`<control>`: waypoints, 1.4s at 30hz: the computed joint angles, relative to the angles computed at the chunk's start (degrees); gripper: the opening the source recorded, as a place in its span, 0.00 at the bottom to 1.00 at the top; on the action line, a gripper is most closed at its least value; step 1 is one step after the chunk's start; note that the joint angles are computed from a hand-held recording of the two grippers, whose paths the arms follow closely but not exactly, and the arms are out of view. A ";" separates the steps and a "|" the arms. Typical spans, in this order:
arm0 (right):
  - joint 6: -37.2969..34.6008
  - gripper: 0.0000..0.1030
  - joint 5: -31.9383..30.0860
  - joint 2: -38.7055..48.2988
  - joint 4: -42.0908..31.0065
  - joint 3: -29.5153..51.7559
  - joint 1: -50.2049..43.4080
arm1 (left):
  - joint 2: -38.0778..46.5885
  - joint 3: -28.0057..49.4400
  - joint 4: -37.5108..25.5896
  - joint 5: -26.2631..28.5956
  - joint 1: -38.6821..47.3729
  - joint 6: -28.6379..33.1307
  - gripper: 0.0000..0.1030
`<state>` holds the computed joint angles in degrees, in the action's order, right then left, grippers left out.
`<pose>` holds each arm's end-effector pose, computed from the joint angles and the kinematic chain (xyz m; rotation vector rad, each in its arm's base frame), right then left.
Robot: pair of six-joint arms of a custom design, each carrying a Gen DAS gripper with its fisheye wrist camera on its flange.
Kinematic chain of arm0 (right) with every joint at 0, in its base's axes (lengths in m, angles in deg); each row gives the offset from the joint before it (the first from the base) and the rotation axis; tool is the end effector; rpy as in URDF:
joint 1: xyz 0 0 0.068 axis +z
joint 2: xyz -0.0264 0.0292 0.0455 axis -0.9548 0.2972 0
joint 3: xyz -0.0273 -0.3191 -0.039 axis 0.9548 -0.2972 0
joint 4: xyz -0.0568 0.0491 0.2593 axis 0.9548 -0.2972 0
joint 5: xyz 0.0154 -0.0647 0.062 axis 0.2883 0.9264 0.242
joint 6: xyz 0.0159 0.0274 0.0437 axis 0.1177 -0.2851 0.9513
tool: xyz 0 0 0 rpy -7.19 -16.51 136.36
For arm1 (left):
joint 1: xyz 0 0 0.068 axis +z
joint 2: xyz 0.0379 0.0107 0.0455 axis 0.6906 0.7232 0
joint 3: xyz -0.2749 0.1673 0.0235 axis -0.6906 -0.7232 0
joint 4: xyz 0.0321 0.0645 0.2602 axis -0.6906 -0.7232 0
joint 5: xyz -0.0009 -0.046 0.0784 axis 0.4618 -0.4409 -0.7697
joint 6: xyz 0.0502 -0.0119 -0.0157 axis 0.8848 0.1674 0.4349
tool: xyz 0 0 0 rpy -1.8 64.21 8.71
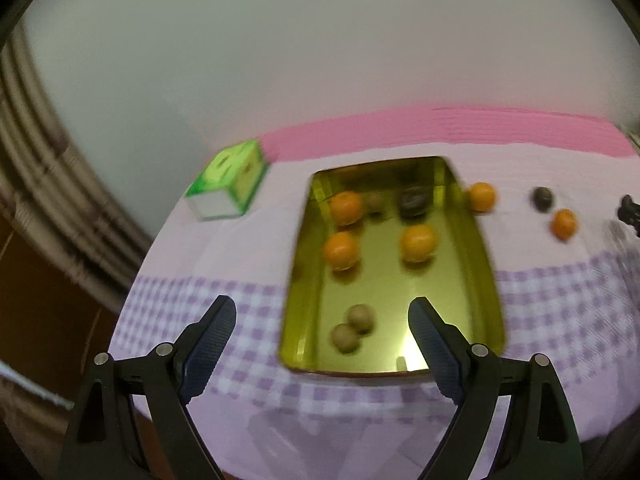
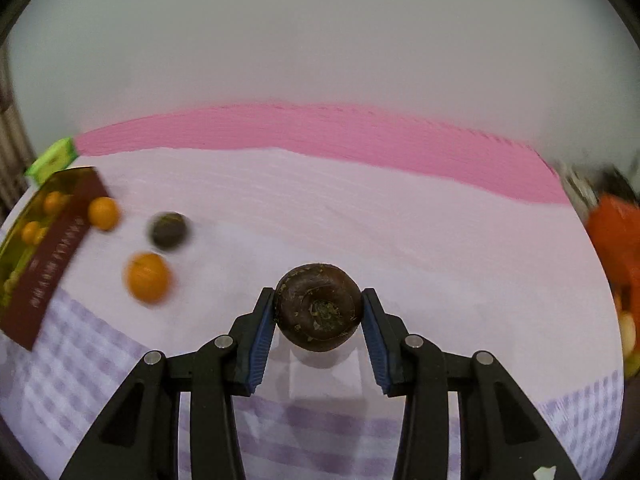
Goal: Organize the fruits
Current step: 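Grasp a dark brown fruit with the right gripper and lift it, then grasp a mandarin with the left gripper while the right gripper holds the dark brown fruit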
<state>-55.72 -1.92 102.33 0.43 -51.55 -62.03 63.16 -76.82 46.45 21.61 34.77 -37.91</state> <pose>0.2044 0.0326 0.0984 -0.0359 2.4191 -0.0721 0.1459 -0.0074 0.1333 -0.1492 2.4281 0.4292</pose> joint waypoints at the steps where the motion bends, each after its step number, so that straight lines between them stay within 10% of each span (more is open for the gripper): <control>1: -0.79 0.38 -1.06 0.82 1.57 -0.90 -2.21 | -0.35 0.25 -0.55 0.83 -1.21 0.06 0.86; 17: -3.44 0.38 -8.01 10.90 14.79 -2.94 -10.66 | 23.96 25.65 -6.49 24.17 -5.99 28.58 0.85; 27: -3.33 0.38 -12.54 11.01 14.56 -2.73 -13.69 | 47.06 51.23 -23.64 26.61 -3.29 48.40 0.81; 42: -3.59 0.41 -14.91 11.68 14.54 -2.31 -15.32 | 60.67 63.84 -33.33 27.90 -0.62 55.07 0.53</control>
